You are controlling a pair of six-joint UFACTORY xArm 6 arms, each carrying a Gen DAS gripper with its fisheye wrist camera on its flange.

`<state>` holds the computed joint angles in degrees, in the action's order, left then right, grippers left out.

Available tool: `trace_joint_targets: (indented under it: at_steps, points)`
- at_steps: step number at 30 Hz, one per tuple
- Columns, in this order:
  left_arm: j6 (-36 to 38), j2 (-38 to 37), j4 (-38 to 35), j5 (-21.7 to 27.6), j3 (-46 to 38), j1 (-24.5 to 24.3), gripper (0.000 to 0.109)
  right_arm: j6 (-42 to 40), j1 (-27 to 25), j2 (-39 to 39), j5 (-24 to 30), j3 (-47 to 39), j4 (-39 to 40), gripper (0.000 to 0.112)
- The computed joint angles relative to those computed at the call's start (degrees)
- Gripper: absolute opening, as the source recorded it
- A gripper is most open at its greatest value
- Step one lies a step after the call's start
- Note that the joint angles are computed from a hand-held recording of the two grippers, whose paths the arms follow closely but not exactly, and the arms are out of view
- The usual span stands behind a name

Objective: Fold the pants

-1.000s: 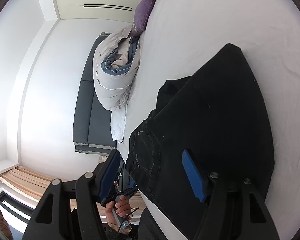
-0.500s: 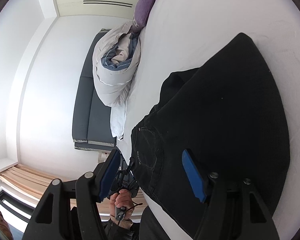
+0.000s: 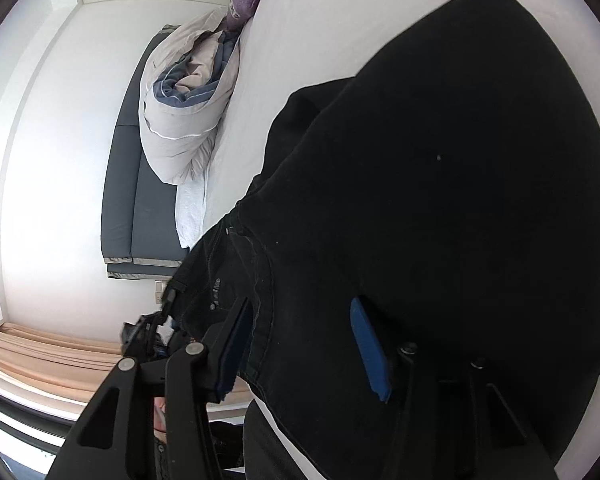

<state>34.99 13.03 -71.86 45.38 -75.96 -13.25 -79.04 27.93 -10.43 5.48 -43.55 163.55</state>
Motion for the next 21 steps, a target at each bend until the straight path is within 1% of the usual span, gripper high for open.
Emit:
trace_joint_targets:
  at_steps: [2, 4, 5, 6, 7, 8, 9, 10, 11, 13, 14, 16, 19, 21]
  points:
    - [4.3, -3.7, 4.2, -3.5, 1.0, -5.7, 0.012, -3.7, -0.4, 0.4, 0.6, 0.0, 3.3, 0.055]
    - [9.5, -7.9, 9.8, -8.7, 4.3, -13.1, 0.012, -6.7, -0.9, 0.2, 2.0, 0.6, 6.4, 0.055]
    - [12.2, -9.6, 13.3, -11.8, 6.8, -17.6, 0.012, -7.3, -1.1, -0.1, 3.1, 1.3, 7.6, 0.055]
    - [13.7, -10.6, 15.8, -14.0, 8.9, -20.7, 0.012, -6.6, -1.3, -0.7, 4.3, 2.2, 7.8, 0.055]
    - [14.3, -11.2, 19.3, -16.8, 11.4, -24.1, 0.012, -5.2, -1.5, -1.6, 5.8, 3.3, 7.6, 0.059]
    - [14.6, -11.6, 21.6, -19.1, 13.2, -26.3, 0.012, -3.2, -1.6, -2.5, 6.6, 4.0, 6.7, 0.067]
    - [15.5, -12.8, 23.9, -22.1, 16.3, -28.6, 0.012, -1.9, -1.6, -3.5, 6.8, 4.4, 5.8, 0.072]
    - [15.5, -13.1, 25.7, -23.9, 18.1, -30.1, 0.012, -1.9, -1.6, -4.2, 6.2, 4.2, 5.3, 0.080]
    - [15.0, -13.7, 26.8, -24.8, 19.8, -31.0, 0.012, -2.1, -1.4, -5.0, 5.5, 3.9, 4.1, 0.087]
    - [14.7, -14.5, 27.5, -26.0, 21.6, -31.6, 0.012, 0.4, -1.4, -6.0, 5.8, 4.1, -0.3, 0.089]
    - [14.5, -14.9, 28.5, -27.5, 22.6, -32.0, 0.012, 2.5, -1.3, -5.9, 5.2, 3.7, -2.9, 0.089]
    - [14.1, -15.6, 30.5, -30.3, 23.8, -32.6, 0.012, 7.5, -1.0, -4.6, 3.2, 2.3, -8.4, 0.089]
    - [13.5, -16.3, 33.7, -33.0, 25.1, -33.3, 0.012, 14.2, -0.7, -2.3, 2.6, 0.2, -15.9, 0.088]
    - [12.2, -16.8, 37.3, -34.7, 26.0, -33.7, 0.012, 14.2, -0.7, -1.5, 2.6, -1.3, -17.5, 0.088]
